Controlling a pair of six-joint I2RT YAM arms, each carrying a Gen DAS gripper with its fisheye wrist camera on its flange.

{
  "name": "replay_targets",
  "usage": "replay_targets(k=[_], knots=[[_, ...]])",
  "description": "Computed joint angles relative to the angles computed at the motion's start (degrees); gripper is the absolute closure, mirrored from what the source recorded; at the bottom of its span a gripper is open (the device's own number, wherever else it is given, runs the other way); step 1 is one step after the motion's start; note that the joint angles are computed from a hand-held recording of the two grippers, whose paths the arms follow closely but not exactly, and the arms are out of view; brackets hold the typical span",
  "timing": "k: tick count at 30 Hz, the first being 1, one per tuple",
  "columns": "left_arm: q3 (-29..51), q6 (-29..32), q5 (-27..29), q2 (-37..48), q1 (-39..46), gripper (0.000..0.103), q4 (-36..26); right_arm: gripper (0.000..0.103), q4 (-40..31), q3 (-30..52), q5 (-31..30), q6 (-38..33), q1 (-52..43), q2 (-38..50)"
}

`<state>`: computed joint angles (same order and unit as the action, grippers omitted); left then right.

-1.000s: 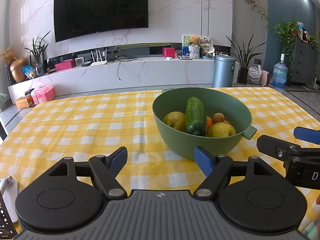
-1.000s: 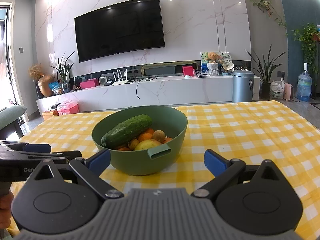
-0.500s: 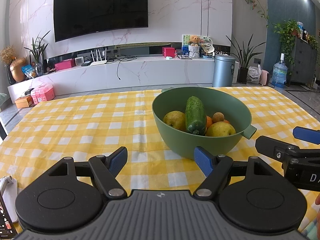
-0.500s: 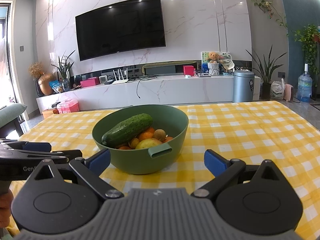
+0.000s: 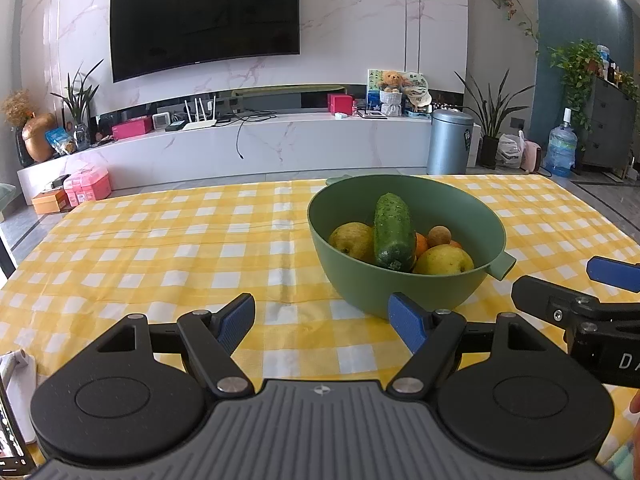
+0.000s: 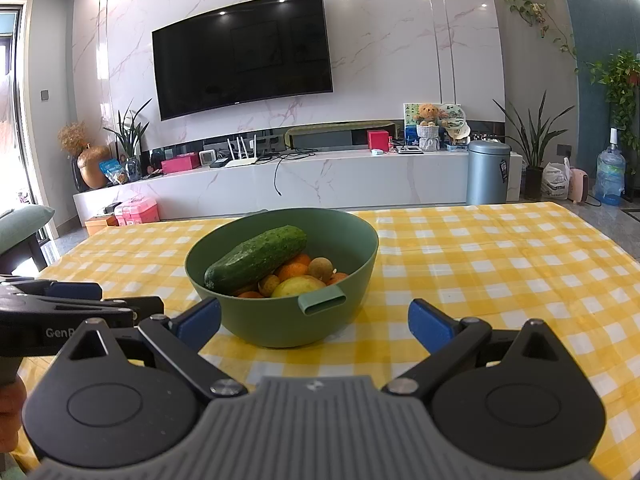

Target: Organize fruits

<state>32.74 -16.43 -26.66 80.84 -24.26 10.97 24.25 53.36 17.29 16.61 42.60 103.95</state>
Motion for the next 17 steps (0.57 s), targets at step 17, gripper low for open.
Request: replay_targets(k=[17], knots=[[-0.47, 0.25, -0.76, -1.11, -0.16, 0.014, 0.13, 0.007, -0.16, 0.07, 0.00, -0.10, 0.03, -0.02]])
